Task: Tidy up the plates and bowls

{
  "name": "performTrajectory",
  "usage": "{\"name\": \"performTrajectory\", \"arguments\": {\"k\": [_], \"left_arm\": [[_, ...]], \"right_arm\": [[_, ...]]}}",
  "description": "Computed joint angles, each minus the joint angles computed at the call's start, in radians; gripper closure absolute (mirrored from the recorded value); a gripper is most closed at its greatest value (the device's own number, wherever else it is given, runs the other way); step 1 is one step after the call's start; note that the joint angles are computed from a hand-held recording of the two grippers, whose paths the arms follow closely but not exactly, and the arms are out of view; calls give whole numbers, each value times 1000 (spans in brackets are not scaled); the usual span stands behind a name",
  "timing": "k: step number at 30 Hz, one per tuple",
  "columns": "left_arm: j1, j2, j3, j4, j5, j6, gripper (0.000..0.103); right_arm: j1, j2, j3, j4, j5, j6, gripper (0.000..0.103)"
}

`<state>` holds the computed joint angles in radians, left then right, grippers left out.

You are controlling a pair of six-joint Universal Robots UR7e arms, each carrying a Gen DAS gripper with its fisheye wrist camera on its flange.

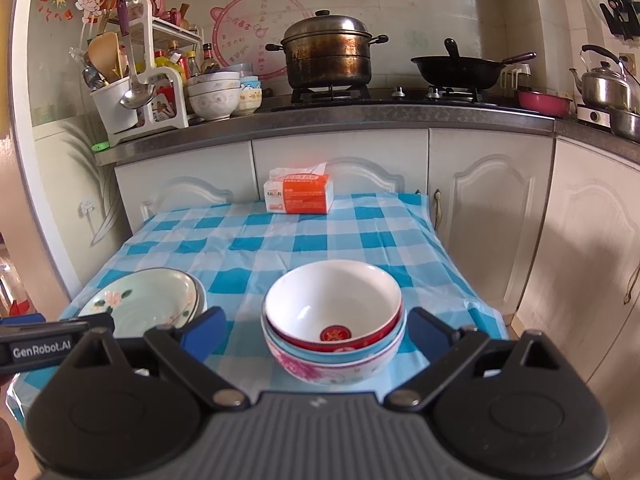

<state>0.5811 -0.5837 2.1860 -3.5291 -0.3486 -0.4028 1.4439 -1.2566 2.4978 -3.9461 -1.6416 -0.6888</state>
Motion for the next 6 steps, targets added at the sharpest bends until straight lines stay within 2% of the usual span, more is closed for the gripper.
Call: {"name": "performTrajectory", "arguments": {"k": [6], "left_arm": [[6, 13, -6, -54, -12, 45, 0]], "right_arm": [[-3, 0, -10, 30, -10, 21, 3]]}}
